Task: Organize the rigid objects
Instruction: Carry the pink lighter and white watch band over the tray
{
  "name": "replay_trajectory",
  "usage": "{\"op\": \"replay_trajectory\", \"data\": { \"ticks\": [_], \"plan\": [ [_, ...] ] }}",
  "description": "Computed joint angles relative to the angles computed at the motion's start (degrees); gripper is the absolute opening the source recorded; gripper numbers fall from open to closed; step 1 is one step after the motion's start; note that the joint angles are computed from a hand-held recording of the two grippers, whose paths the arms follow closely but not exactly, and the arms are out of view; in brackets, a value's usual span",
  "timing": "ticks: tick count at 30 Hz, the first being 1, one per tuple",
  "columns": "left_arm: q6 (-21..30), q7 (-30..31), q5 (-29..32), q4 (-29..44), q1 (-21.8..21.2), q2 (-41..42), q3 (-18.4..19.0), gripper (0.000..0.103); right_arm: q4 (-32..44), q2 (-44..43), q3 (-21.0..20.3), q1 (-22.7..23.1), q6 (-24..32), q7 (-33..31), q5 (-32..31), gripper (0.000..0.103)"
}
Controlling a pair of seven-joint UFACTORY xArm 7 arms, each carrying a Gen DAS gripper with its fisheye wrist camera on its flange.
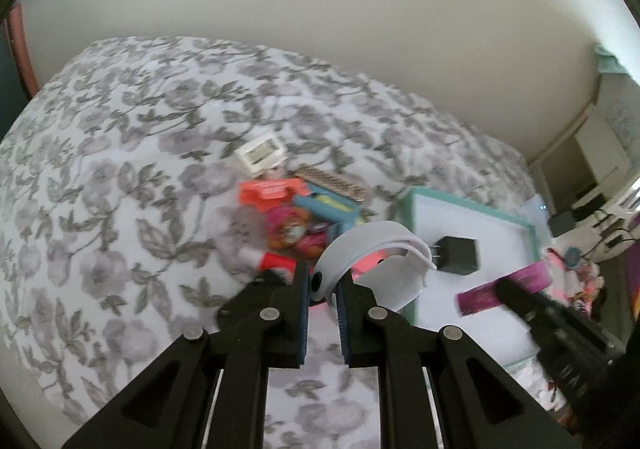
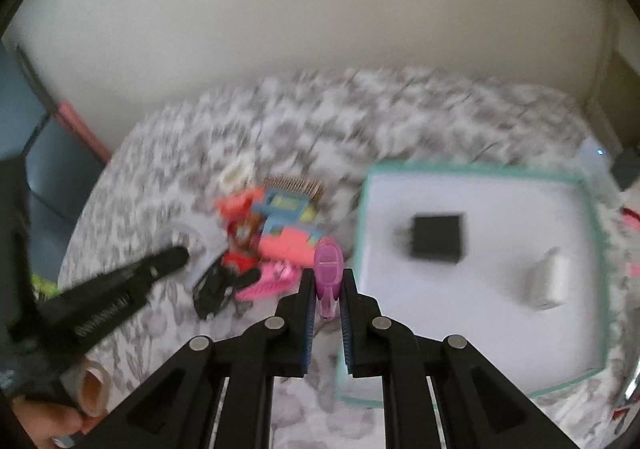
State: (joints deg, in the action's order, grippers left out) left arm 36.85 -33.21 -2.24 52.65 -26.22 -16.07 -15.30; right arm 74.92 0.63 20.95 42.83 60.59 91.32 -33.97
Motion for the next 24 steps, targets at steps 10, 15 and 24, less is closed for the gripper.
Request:
{"op": "replay_trajectory", "data": {
  "ticks": [10,15,24],
  "plan": [
    [-1.77,-1.1,0.73,3.61,-2.52,3.34,-2.24,0.013,-5.97,-10.69,2.78,-2.62,18.16,6.03,2.19,0.012],
    [-0.89,-3.16,4.38,7.13,-4.15,7.04,-3.98,0.013,-9.87,-15.87,5.28,-5.67,24.08,8.46,5.99,0.012],
    [1.72,-5.35,10.44,13.6,-9.01,14.51,-5.01,0.013,-15.84,-21.34,6.19,-8.67,26.87,9.5,12.48,0.012]
  ]
}}
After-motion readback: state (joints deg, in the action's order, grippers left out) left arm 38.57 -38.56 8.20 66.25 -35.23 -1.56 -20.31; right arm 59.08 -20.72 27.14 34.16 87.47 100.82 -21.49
